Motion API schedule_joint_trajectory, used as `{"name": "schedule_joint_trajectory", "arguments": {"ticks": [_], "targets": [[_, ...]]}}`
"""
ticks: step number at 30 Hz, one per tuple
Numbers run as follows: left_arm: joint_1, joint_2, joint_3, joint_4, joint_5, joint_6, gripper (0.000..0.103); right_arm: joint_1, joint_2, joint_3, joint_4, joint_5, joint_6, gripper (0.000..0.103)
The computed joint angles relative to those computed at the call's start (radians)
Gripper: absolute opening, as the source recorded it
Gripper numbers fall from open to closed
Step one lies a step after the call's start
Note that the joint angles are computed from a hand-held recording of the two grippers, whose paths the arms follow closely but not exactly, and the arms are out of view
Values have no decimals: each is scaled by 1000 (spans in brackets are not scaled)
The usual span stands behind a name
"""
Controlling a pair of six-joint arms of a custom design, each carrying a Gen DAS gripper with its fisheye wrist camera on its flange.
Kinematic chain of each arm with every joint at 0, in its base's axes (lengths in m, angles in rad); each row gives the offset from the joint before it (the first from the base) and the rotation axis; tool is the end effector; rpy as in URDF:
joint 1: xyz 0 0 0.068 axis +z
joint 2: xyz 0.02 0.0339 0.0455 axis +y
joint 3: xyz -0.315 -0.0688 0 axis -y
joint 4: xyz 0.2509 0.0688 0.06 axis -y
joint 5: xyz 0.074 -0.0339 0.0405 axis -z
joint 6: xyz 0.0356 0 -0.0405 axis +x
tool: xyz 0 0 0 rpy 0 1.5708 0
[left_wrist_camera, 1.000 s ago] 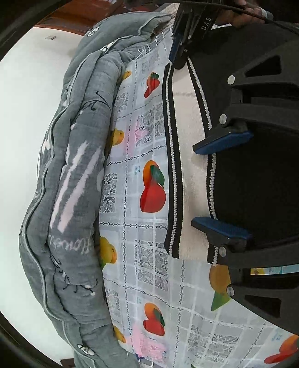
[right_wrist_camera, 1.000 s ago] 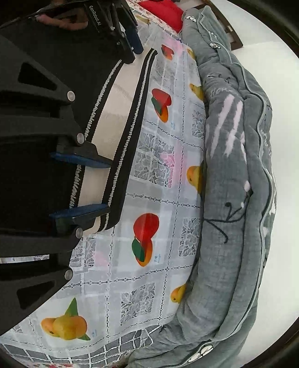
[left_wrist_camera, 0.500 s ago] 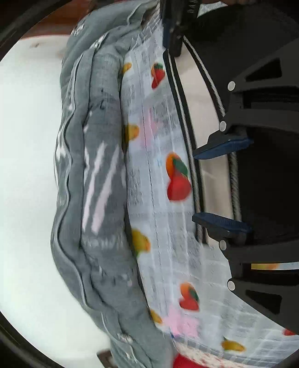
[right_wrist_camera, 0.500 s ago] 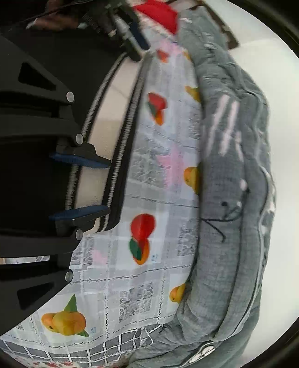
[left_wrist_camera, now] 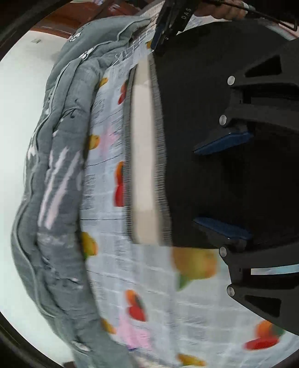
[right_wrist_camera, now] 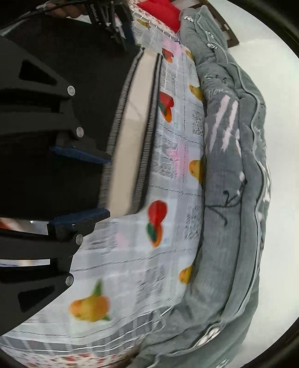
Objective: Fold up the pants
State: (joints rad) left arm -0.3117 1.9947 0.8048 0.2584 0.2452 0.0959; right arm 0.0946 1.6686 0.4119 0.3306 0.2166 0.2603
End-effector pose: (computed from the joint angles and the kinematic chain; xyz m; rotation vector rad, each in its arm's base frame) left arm 0.3431 -0.1196 0.1029 0.6068 2.4317 -0.3960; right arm 0.2503 0.0161 0.1200 0.2936 2.4527 -0.1186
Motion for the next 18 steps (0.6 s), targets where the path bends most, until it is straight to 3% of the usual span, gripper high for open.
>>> {"name": "schedule_joint_trajectory", "arguments": {"ticks": [5, 8, 10, 12, 16, 18], "targets": [[11, -93, -222, 129, 16, 23, 54, 125, -115, -151, 30, 70, 97, 39], [14, -143, -413, 324, 21, 20, 55, 248, -145, -218, 43, 175, 199, 38], [61, -163, -516, 436, 92, -7, 55, 325, -180, -267, 51, 232, 269, 39], [108, -180, -577, 481, 155, -26, 55, 383, -221, -304, 37, 257, 347, 39], [118, -200, -741, 678, 104, -19, 54, 604, -275, -359, -46, 408, 545, 39], [106, -197, -789, 737, 61, 2, 55, 727, -306, -360, -149, 475, 666, 41]]}}
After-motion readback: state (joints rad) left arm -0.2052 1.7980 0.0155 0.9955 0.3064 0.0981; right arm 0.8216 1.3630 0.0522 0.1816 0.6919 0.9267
